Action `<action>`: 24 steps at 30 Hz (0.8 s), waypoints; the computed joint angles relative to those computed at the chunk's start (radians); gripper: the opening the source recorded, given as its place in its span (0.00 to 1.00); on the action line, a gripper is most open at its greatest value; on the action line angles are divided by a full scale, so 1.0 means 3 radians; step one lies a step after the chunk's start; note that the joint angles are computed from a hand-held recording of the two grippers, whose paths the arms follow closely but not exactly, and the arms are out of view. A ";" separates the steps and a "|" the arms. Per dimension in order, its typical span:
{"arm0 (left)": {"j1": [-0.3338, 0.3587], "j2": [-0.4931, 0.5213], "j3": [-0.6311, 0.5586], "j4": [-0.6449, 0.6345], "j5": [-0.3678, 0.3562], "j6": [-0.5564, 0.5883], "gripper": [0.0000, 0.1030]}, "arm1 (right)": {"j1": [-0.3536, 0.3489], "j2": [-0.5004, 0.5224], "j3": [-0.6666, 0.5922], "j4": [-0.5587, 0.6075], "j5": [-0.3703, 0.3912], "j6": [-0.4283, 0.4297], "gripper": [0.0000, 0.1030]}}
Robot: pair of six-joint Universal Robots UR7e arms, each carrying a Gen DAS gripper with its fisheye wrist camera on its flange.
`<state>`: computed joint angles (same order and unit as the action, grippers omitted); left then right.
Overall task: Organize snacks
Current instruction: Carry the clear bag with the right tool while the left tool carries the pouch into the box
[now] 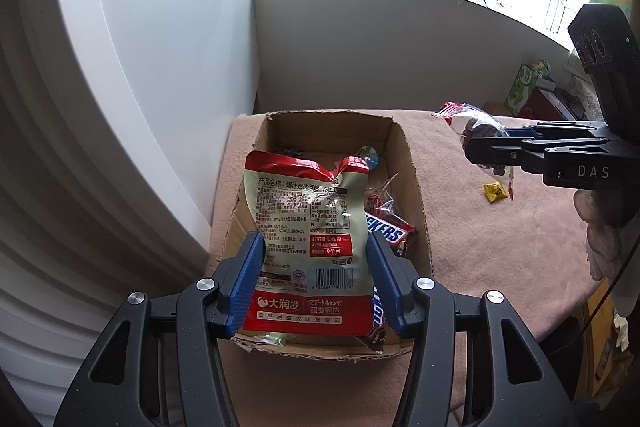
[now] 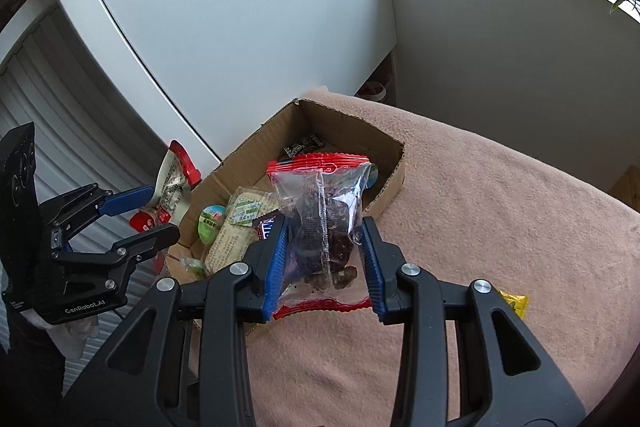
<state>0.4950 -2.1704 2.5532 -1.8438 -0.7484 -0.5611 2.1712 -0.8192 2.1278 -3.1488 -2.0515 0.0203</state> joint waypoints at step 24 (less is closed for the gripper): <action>0.0560 0.0273 0.0028 -0.0802 -0.0061 0.0477 0.55 | -0.0055 0.0215 -0.0231 -0.0007 -0.0122 0.0080 0.70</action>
